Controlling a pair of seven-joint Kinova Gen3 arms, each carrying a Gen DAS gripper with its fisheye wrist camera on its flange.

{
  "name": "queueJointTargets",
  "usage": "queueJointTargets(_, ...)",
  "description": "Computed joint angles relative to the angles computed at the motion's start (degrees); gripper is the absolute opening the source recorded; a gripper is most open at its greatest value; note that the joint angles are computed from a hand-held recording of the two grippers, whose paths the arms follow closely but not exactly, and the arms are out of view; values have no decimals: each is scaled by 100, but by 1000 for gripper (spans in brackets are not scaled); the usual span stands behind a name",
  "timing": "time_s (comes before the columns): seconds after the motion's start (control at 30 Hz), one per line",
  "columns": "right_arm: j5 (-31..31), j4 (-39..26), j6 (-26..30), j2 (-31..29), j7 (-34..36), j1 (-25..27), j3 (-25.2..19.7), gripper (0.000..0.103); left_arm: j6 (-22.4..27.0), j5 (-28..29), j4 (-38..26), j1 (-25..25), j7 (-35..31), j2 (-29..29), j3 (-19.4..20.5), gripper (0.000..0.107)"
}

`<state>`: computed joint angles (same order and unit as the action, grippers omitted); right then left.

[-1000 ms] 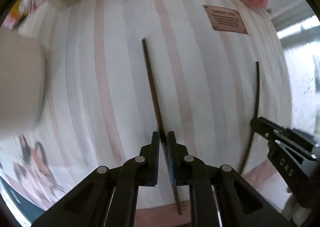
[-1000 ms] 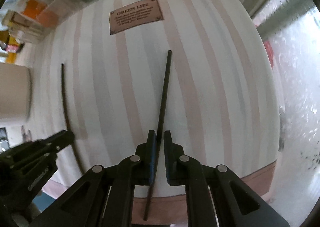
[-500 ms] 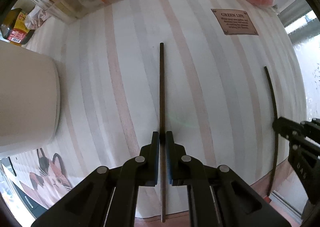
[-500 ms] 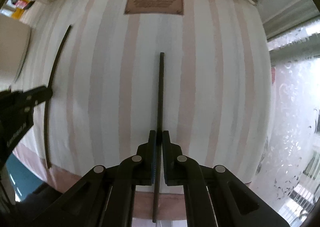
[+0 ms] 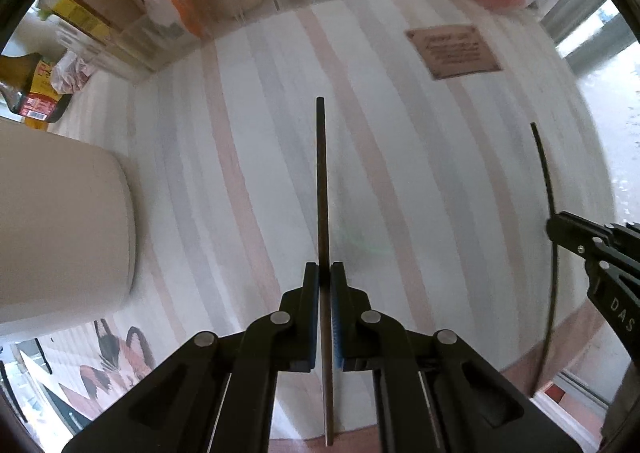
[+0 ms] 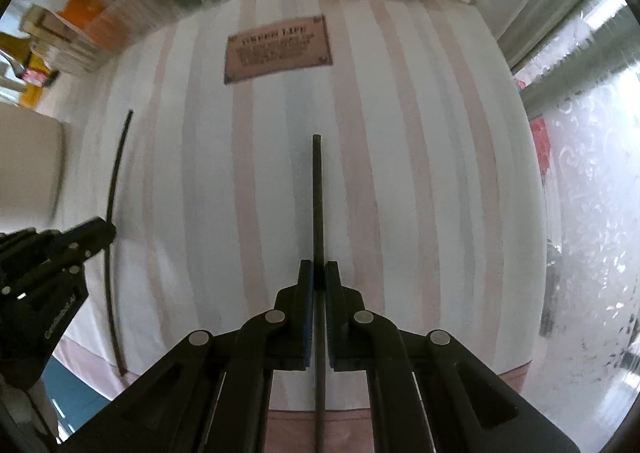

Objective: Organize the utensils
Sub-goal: 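Lift the dark chopstick with the left tool while the right tool holds its own, then carry both held dark chopsticks up to the beige holder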

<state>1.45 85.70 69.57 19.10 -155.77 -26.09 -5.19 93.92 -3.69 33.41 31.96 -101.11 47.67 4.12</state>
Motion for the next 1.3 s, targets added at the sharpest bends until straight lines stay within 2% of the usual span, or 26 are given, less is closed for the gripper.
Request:
queueJointTargets(0.17,223,285,-492,-432,-328,-126,-23,5,-171,202,150,-247,-21,-356,85,3)
queueJointTargets(0.37,734,204,-427,-847,-1155,-595,-219,5,-419,346,410,-471,-54,-770,139,3)
queueJointTargets(0.6,1342,-119,-579,-857,-1551,-839,-288,5,-987,519,961,-713,-118,-1340,230,3)
queueJointTargets(0.73,1722,-326,-501,-894,-1764,-984,-315,5,-1067,678,922,-873,-100,-1477,291,3)
queueJointTargets(0.97,2185,-829,-239,-877,-1585,-1058,-303,5,-1221,837,653,-1004,-59,-1647,326,2)
queueJointTargets(1.3,2750,-1756,211,-763,-1204,-1194,-218,5,-978,1105,-169,-1207,-114,-1621,375,2)
